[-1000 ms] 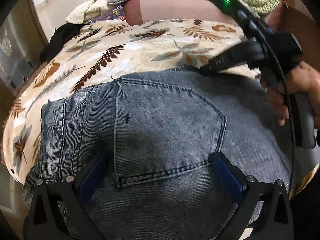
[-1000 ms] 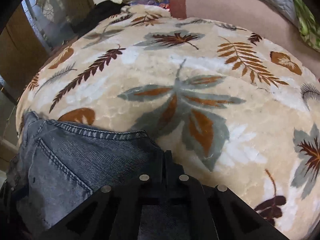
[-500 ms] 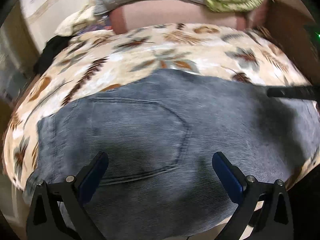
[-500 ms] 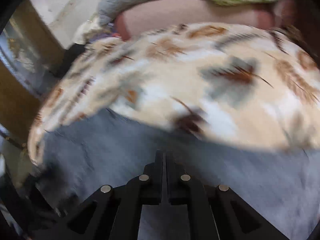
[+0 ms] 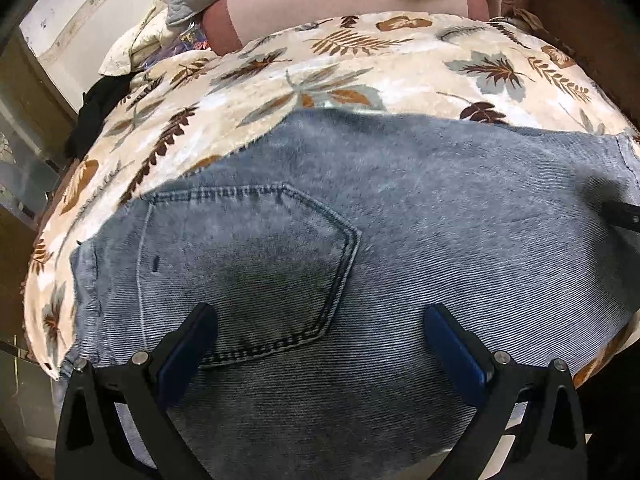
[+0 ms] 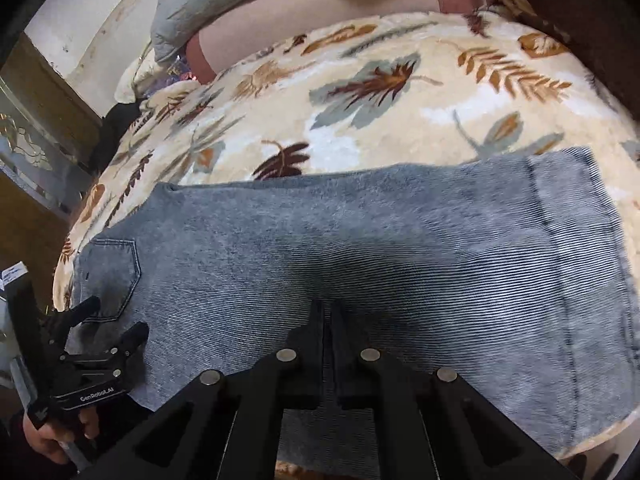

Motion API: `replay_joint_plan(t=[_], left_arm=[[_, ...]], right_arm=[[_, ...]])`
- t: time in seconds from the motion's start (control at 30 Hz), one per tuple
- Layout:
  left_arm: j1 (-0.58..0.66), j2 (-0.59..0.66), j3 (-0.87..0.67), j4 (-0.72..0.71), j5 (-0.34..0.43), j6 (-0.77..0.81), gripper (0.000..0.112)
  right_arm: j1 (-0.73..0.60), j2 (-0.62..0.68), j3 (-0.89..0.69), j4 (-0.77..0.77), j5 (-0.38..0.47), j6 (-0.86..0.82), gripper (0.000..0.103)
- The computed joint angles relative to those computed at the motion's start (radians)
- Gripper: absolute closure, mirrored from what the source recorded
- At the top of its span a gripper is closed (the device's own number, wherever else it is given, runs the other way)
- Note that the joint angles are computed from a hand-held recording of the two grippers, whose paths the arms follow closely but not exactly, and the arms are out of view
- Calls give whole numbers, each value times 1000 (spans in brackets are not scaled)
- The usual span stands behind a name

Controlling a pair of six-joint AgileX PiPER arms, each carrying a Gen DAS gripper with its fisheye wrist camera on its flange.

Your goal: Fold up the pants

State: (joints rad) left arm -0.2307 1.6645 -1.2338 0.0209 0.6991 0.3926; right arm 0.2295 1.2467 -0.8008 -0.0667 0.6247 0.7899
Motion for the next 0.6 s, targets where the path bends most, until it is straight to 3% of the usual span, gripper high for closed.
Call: replay_joint_plan(t=[0.13,0.33,0.5,0.6], left_arm=[[-51,-59,-2,-65,16,60,9],[-179,-24,-23,-17,37,-18,9],[-225,52,-39,21,77,-80,9],[-203,66,-54,-31,93,-65,9]], right_arm=[[0,-155,64,-77,35,111,98],[-23,-235,117,-125,140,175,98],[-104,-258,184,-21,82,84,98],[-108,-248,209,-9,44,72,98]])
